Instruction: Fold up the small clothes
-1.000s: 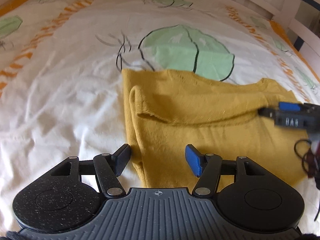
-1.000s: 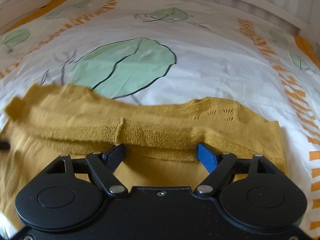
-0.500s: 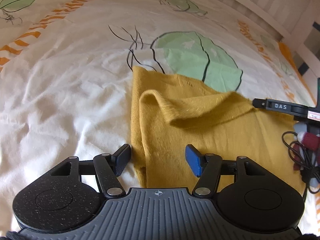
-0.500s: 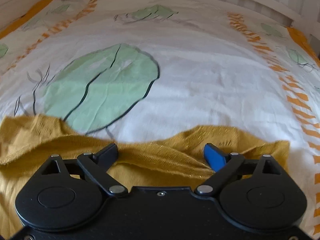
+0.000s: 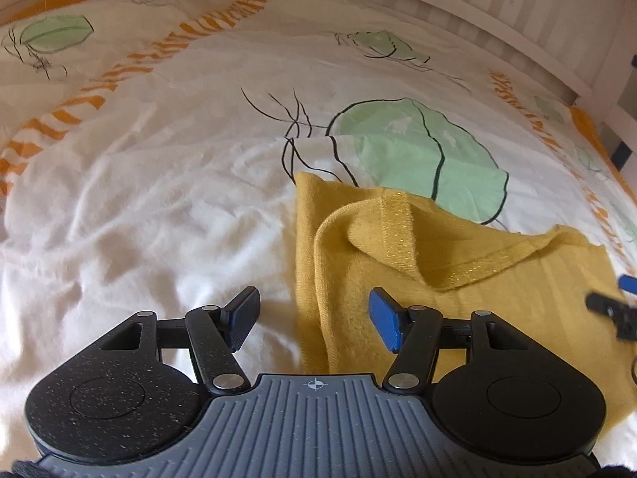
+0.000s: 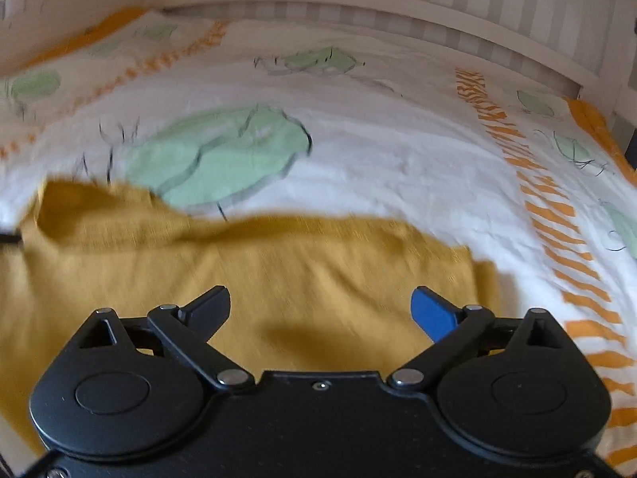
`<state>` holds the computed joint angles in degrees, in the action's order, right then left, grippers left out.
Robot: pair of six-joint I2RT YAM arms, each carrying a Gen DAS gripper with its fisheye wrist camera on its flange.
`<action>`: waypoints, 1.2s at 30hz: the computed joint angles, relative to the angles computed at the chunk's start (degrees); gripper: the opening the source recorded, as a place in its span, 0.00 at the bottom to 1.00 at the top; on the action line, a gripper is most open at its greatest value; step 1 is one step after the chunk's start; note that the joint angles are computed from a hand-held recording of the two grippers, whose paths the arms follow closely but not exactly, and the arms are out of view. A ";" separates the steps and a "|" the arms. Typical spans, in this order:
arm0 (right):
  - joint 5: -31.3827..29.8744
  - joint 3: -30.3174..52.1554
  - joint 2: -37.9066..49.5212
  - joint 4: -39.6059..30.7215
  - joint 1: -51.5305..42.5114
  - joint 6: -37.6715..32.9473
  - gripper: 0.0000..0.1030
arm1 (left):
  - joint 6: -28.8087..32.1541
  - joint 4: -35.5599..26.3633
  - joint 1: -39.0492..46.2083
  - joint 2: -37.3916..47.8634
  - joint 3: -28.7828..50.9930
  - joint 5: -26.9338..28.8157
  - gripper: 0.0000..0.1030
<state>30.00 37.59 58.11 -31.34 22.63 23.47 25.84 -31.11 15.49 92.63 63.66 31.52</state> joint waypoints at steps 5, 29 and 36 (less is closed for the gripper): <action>-4.21 -6.85 -4.87 3.51 -3.04 0.36 0.99 | 0.53 5.51 -0.81 -2.42 -2.96 -0.07 0.57; -3.49 -19.54 -16.43 14.38 -1.69 2.07 1.00 | -11.81 10.19 -6.41 -0.90 -0.92 -10.79 0.57; -3.54 -19.58 -16.32 14.49 -1.75 2.01 1.00 | -3.07 0.50 -3.12 -11.49 -7.19 -6.78 0.60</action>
